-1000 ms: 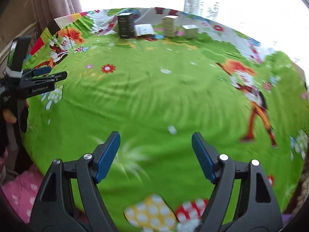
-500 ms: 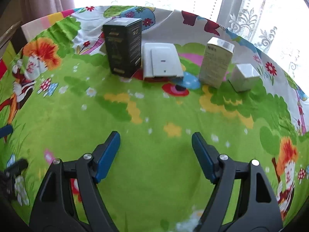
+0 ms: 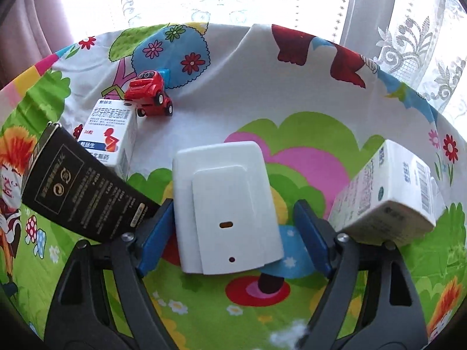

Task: Organize rigid objects
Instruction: 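Grasp the white plastic plate with the right tool while the left tool reaches toward the black box, then grasp and lift the black box with the left tool while the right tool holds the white plate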

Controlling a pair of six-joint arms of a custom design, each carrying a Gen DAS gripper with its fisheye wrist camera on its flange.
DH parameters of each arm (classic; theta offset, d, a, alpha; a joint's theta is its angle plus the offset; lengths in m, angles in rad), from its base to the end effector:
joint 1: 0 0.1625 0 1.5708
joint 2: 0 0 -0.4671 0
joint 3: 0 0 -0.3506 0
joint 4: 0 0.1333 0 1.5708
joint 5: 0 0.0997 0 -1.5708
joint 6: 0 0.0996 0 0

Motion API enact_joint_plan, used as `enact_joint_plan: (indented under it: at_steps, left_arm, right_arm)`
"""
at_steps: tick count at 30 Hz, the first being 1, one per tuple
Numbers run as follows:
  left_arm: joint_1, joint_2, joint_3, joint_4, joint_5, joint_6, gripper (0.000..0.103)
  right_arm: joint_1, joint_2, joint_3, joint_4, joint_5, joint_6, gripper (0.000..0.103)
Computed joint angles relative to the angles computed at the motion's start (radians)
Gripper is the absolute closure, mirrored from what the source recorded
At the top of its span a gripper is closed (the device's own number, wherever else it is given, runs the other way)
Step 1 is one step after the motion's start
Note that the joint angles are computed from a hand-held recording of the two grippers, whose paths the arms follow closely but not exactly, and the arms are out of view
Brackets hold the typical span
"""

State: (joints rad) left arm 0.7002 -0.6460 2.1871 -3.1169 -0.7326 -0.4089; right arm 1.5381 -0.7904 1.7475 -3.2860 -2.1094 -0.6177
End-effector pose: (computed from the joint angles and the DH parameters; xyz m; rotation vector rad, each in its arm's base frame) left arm -0.2361 -0.4701 0.0271 0.5454 2.3320 -0.6417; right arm 0.0605 -0.6641 0.2143 0.4251 -2.2967 0.6716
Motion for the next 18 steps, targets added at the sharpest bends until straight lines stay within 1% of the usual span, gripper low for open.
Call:
enact_joint_plan:
  at_steps: [1, 5, 9, 13, 16, 18]
  left_arm:
    - [0.001, 0.001, -0.002, 0.0, 0.0, 0.002, 0.0]
    - [0.004, 0.004, -0.007, 0.001, 0.0, 0.006, 0.0]
    - [0.004, 0.004, -0.007, 0.001, 0.0, 0.007, 0.0]
    - [0.007, 0.007, -0.016, 0.009, 0.004, 0.0, 0.0]
    - [0.01, 0.012, -0.026, 0.02, 0.011, -0.014, 0.0]
    - [0.01, 0.015, -0.033, 0.033, 0.019, -0.033, 0.0]
  right_arm:
    - [-0.002, -0.008, 0.022, -0.02, 0.024, -0.024, 0.035]
    - [0.005, -0.053, 0.14, -0.083, 0.018, -0.07, 0.035]
    - [-0.009, -0.138, 0.356, -0.219, 0.046, -0.081, 0.035]
    - [-0.024, -0.209, 0.551, -0.365, 0.047, -0.085, 0.035]
    - [-0.059, -0.25, 0.65, -0.459, 0.071, -0.09, 0.035]
    - [-0.073, -0.267, 0.681, -0.49, 0.068, -0.065, 0.035]
